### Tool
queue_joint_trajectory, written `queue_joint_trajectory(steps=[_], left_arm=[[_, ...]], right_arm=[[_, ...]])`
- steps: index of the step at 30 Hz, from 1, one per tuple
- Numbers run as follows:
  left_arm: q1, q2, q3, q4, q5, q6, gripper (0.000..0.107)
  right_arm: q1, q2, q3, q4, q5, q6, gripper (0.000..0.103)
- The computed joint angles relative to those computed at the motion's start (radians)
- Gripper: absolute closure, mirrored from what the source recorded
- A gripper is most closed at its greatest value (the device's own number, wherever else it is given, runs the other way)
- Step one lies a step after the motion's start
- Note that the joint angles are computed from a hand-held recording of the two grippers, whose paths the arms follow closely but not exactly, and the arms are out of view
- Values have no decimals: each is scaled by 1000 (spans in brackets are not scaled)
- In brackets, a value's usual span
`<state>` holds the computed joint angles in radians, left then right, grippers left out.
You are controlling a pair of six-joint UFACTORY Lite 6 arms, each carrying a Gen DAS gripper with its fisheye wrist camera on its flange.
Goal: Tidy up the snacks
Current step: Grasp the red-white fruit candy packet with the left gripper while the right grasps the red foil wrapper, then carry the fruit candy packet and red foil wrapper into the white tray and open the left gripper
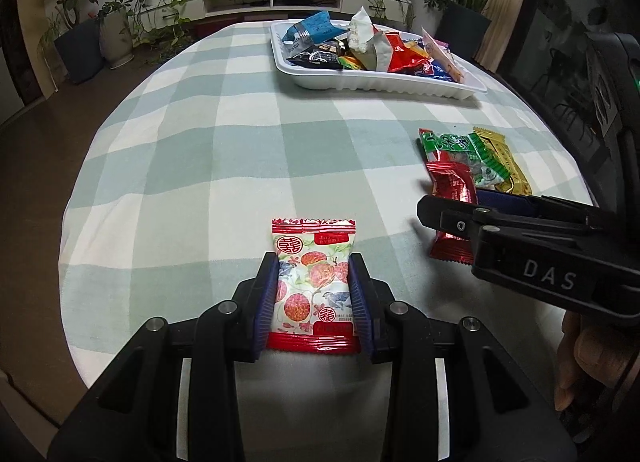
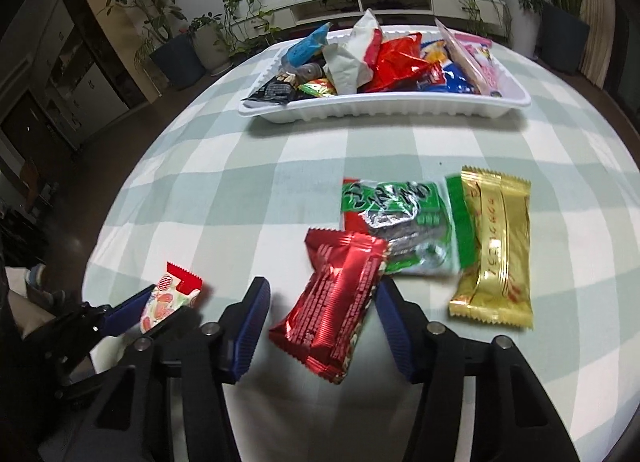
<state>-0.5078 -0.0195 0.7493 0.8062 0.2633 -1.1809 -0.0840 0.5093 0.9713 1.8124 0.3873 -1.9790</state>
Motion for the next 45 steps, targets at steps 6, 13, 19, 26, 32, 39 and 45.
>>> queue_joint_trajectory(steps=[6,13,19,26,32,39,45], left_arm=[[-7,5,3,25,8,-25,75],[-21,25,18,64,30,-65,75],[-37,40,28,101,49,-105,75],[-50,48,34,124,67,-124,75],[-46,38,24,133,57,-130,75],[-38,11,8,106,35,-114,76],[-4,-23,13,-80,-19,66,76]], right_arm=[[40,-34,-67,296,-67,-382,56],[74,-66,-116,517,-95,-634,58],[74,-97,-151,508,-100,-652,64],[65,-123,-174,393,-107,-575,71],[28,-159,-214,261,-69,-459,75],[-61,-236,-255,84,18,-302,76],[-204,-247,-198,-215,156,-16,76]])
